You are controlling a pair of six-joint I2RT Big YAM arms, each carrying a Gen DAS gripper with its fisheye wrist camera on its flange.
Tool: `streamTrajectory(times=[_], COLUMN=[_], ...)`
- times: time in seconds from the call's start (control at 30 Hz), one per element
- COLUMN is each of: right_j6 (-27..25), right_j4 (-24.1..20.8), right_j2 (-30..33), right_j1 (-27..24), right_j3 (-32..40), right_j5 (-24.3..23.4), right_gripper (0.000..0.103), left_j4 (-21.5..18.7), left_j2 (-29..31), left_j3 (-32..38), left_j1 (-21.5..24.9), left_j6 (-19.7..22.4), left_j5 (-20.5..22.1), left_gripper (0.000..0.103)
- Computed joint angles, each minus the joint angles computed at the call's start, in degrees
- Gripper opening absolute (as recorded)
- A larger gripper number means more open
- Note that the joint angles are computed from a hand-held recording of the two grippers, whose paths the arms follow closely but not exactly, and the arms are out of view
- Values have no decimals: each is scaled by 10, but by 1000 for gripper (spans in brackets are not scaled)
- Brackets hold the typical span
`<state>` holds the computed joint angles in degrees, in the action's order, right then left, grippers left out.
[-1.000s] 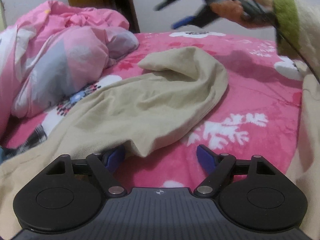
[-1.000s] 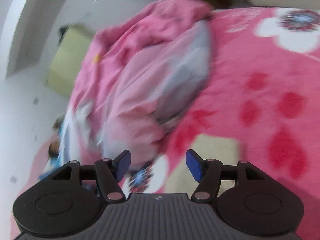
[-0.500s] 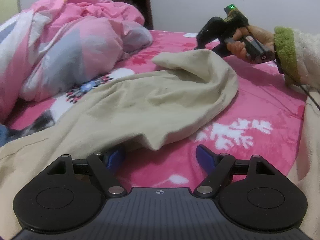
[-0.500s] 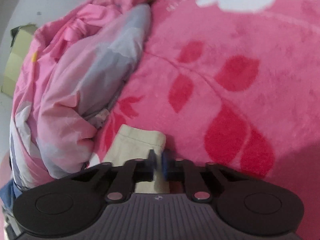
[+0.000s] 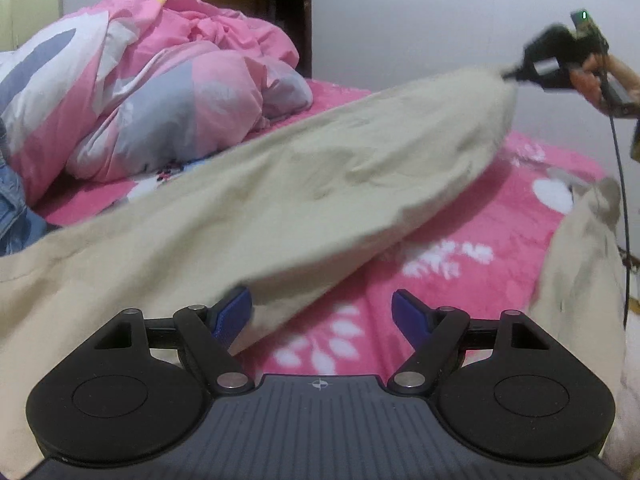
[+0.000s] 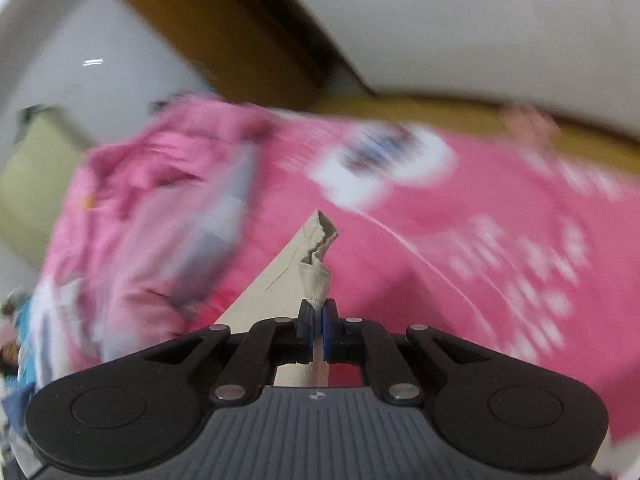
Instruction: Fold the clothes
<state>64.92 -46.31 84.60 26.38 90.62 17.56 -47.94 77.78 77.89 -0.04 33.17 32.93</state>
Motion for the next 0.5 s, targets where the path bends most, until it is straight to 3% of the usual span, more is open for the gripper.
streamTrajectory(times=[0.07, 0.17, 0.37, 0.43, 0.5], right_j6=[44, 61, -22, -13, 12], right_j4=[-8, 3, 25, -14, -67], right_j2=[-2, 18, 26, 39, 62], right_j1=[-12, -20, -11, -18, -36], right_j3=[-29, -20, 42, 55, 58], right_j5=[-22, -36, -8, -9, -39], right_gripper=[4, 4, 4, 6, 13], left_j4=[-10, -12, -26, -31, -34], left_j2=[0, 4, 18, 19, 21], left_j3=[-1, 0, 13, 13, 11], left_j1=[-3, -9, -6, -6, -9], left_j6=[19, 33, 13, 14, 16], left_j5=[-20, -41, -45, -45, -52], left_gripper=[78, 78, 77, 78, 78])
